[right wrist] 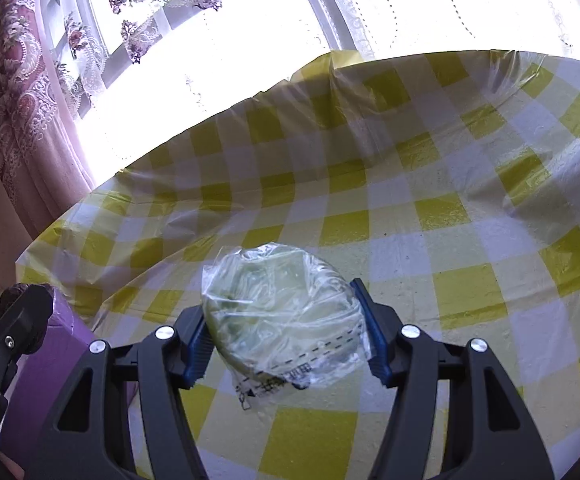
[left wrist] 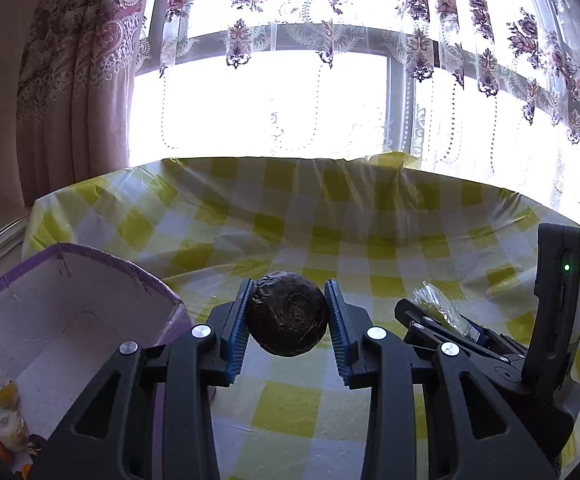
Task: Organize fruits
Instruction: 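Carry the melon slice and passion fruit over the box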
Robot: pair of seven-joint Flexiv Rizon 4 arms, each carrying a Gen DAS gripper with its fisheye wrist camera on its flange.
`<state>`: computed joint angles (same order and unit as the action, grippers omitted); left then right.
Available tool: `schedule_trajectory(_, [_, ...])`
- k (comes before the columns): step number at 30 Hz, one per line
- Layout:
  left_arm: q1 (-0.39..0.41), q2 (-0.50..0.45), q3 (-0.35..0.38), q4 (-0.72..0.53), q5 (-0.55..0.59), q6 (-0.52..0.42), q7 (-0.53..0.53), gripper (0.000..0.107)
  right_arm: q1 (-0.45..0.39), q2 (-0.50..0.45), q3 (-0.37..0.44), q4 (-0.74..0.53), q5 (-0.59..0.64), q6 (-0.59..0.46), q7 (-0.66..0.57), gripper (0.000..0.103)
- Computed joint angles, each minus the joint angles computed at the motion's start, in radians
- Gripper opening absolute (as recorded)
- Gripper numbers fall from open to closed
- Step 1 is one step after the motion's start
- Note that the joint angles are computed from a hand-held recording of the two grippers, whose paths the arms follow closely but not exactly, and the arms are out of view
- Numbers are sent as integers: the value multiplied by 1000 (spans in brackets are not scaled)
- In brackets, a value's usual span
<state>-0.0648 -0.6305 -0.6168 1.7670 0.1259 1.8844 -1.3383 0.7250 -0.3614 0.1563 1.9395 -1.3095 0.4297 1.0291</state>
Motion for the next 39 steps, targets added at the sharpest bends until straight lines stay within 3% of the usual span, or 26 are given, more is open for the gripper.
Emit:
schedule_trajectory(9, [172,105,-66,109,69,83,-115,34,96,-34,-15,-140,-120,-126,-129,62])
schedule_trajectory(15, [296,165,-85,145,141,110,-229,34,147,-79,-39,-245,-202,-139,-228,62])
schedule_trajectory(20, [333,210,-29,162,178,128,-298,34,176,-130,-70,-338,-237,-91,-312,62])
schedule_trajectory(29, [311,248,134,165,205,145,-363,34,229,-242,-143,-508,-222,1,-477,62])
schedule_trajectory(32, [410,245,54,167,250,106,-402,34,247,-288,-170,-575,-198,36,-549,62])
schedule_trajectory(36, [402,254,83,158,220,56,-361,34,265,-349,-201,-662,-141,96,-652,62])
schedule_trajectory(39, [481,249,-8,157,212,-18,-303,34,272,-389,-220,-726,-67,134,-743,62])
